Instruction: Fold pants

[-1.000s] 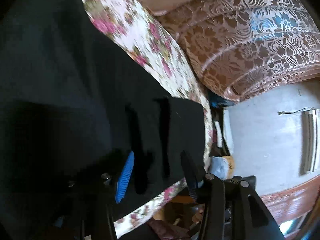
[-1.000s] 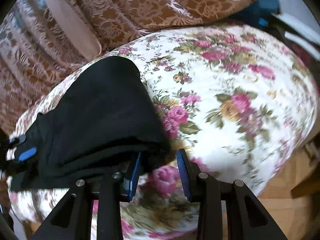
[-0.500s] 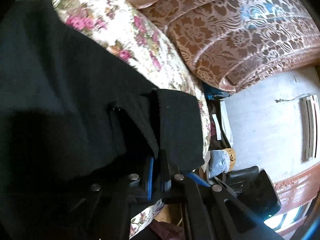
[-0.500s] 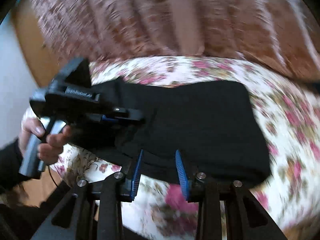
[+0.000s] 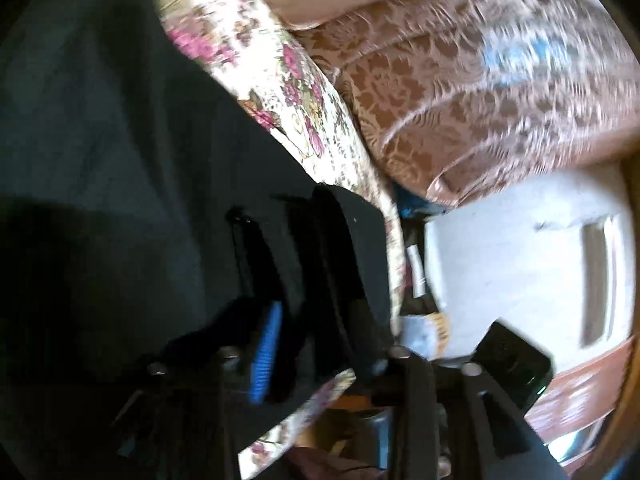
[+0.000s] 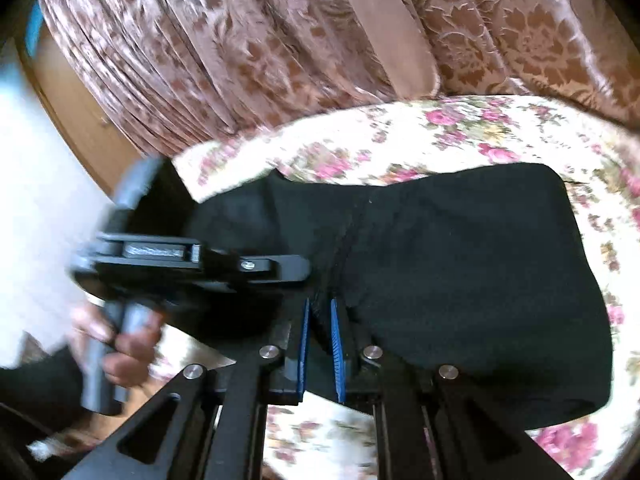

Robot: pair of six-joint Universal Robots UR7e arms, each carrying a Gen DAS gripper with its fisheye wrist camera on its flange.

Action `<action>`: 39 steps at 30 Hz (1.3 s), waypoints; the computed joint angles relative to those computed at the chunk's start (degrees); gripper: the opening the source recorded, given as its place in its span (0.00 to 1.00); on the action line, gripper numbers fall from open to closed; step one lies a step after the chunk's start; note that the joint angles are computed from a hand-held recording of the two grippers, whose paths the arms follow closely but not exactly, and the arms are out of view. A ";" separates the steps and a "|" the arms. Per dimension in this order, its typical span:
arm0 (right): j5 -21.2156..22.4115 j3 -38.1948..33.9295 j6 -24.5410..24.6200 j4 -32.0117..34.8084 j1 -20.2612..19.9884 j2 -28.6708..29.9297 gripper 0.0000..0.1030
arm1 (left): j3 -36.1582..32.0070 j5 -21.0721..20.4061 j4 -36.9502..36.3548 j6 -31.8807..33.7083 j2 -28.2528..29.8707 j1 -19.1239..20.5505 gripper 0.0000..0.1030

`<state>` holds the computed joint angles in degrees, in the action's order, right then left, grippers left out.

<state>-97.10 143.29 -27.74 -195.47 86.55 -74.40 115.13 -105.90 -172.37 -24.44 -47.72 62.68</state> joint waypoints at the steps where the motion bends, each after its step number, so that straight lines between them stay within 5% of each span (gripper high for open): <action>1: 1.78 -0.03 0.58 1.49 -0.10 -0.34 0.10 | -0.05 -0.51 -0.03 -0.15 0.02 0.15 0.37; 4: -2.20 -1.07 -0.03 0.55 1.27 3.56 0.11 | 0.48 -0.59 -0.44 -0.15 -0.41 -0.05 0.50; 9: -2.79 -1.35 -1.81 -0.34 0.89 6.40 0.11 | -1.18 2.92 3.71 0.40 0.43 -1.83 0.54; 11: -5.04 -1.60 -4.47 -1.60 2.03 7.68 0.11 | -2.21 6.00 6.07 1.04 1.22 -3.04 0.47; 13: -5.51 -1.29 -5.76 -2.10 2.26 8.00 0.18 | -3.01 8.00 7.90 2.11 1.81 -3.94 0.17; 16: -5.46 -0.21 -6.78 -2.79 2.12 7.15 0.23 | -3.08 10.23 8.77 2.53 1.72 -4.77 0.14; 21: -2.96 3.55 -5.31 -1.34 -0.57 -0.96 0.24 | -2.11 10.63 6.73 4.03 -1.29 -5.99 0.13; 25: 1.38 7.69 -3.31 7.93 -7.12 -14.99 0.24 | -3.00 8.75 6.11 5.59 -5.17 -7.15 0.13; 28: 2.24 9.34 -2.10 10.18 -11.29 -19.09 0.24 | -3.81 8.19 5.88 7.19 -7.60 -8.49 0.12; 33: 7.21 10.07 1.37 8.18 -16.20 -17.98 0.25 | -4.97 8.66 6.98 8.30 -9.23 -9.76 0.12; 37: 11.68 8.19 2.44 6.68 -15.45 -13.94 0.25 | -3.74 8.80 6.37 7.88 -9.79 -9.35 0.11; 39: 10.32 7.46 3.66 0.61 -13.63 -10.08 0.25 | -1.97 9.31 5.03 7.31 -10.49 -8.64 0.11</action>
<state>-86.78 150.76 -24.08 -194.86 72.92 -84.48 113.16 -96.59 -167.35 -17.12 -58.21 54.04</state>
